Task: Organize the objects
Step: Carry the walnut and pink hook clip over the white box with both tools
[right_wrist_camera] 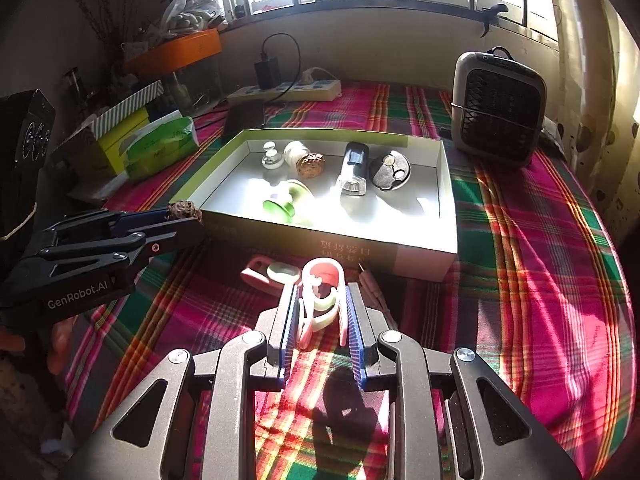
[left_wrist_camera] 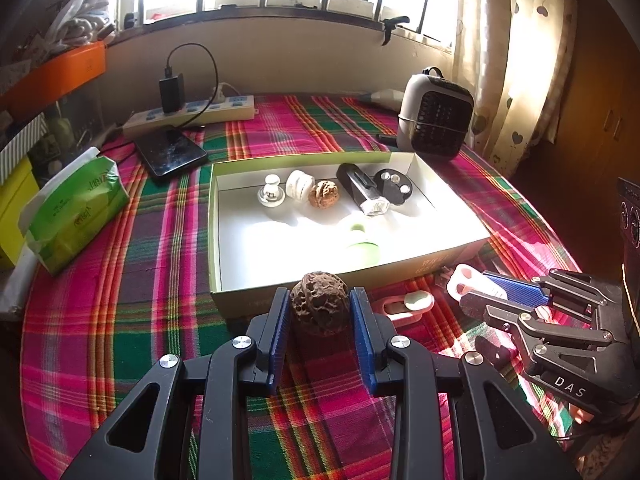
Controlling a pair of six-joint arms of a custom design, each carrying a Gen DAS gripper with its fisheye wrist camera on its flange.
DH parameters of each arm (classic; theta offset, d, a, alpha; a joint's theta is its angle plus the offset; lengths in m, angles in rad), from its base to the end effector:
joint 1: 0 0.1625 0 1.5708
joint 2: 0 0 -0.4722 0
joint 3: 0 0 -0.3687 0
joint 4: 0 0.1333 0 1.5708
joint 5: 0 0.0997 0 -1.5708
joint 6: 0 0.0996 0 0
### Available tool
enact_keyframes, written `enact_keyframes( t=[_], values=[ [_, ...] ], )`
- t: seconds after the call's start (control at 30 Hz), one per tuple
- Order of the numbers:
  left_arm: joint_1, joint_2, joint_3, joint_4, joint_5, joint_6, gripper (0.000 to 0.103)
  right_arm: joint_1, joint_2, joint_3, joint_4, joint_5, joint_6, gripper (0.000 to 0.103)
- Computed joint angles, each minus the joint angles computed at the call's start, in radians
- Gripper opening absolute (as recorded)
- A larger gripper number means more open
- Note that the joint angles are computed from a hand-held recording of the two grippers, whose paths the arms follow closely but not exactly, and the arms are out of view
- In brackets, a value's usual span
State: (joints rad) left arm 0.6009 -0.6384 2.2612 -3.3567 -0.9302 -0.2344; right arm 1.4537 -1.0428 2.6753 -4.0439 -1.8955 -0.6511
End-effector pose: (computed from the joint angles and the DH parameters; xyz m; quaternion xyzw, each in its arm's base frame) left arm -0.2798 -0.4256 0.0131 0.3162 0.8920 -0.2415 0.2148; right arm 0.0597 -0.3614 0.2137 0.1741 -0.8864 0.3180 0.2877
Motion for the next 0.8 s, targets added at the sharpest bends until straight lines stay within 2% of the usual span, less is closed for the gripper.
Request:
enact_keyframes(
  t=[0.8],
  values=[
    [0.077, 0.026, -0.153, 0.108, 0.016, 0.039, 0.028, -0.006, -0.073, -0.17, 0.208, -0.029, 0.029, 0.024]
  ],
)
